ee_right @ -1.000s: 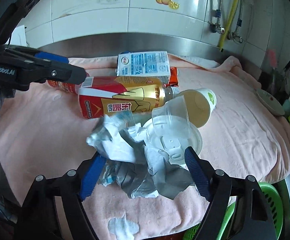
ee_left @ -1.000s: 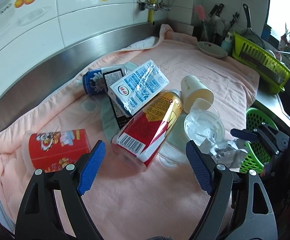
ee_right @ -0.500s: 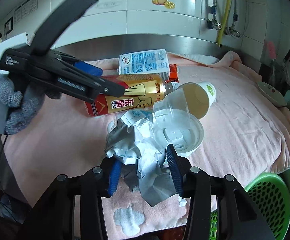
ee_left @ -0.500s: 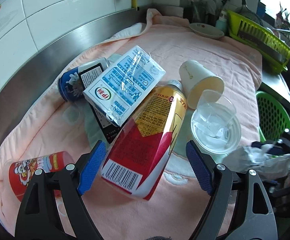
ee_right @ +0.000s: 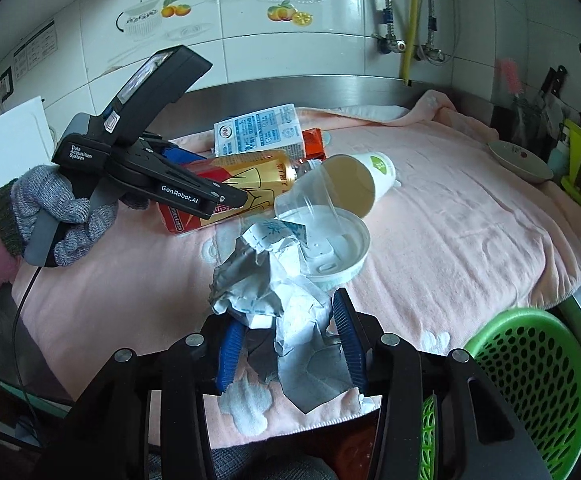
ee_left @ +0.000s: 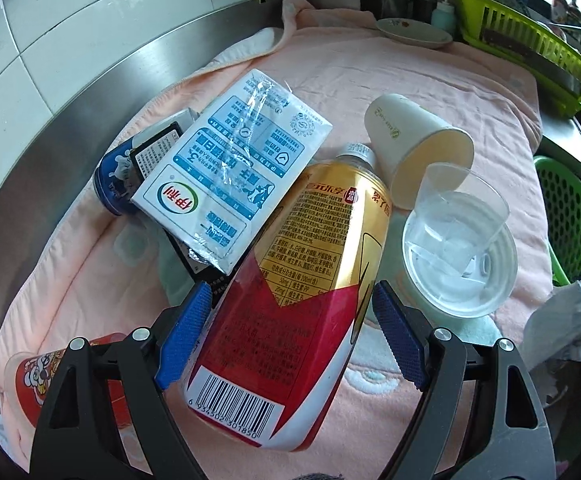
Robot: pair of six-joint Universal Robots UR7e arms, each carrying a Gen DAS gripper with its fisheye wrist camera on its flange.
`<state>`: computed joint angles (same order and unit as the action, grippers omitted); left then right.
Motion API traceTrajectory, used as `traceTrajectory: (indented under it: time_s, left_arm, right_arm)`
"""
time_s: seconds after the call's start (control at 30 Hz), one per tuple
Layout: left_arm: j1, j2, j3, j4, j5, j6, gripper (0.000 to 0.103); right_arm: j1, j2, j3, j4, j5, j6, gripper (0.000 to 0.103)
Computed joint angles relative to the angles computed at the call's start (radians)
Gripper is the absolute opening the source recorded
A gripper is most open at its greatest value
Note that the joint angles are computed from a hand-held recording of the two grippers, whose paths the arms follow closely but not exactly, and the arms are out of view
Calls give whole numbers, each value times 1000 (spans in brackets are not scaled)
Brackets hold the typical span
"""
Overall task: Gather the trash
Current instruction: 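Grasp the crumpled foil with the right tool while the left tool grasps the red-and-gold bottle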
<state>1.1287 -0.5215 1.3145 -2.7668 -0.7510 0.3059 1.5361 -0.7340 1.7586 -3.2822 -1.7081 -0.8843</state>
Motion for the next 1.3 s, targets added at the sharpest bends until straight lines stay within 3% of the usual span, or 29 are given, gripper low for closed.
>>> traceTrajectory:
  time_s: [0.17, 0.63, 0.93, 1.3]
  left_arm:
    - [-7, 4, -1, 9, 22, -5, 78]
    - [-8, 12, -58, 142, -8, -9, 75]
    - [-14, 18, -26, 46, 21, 17, 72]
    - [-50, -95, 161, -109, -15, -25, 62]
  right_arm:
    - [-9, -14, 20, -14, 7, 26, 42]
    - [-21, -27, 28, -20, 11, 74, 42]
    - [-39, -58, 65, -78, 20, 109, 42]
    - [-50, -93, 116, -161, 26, 143, 42]
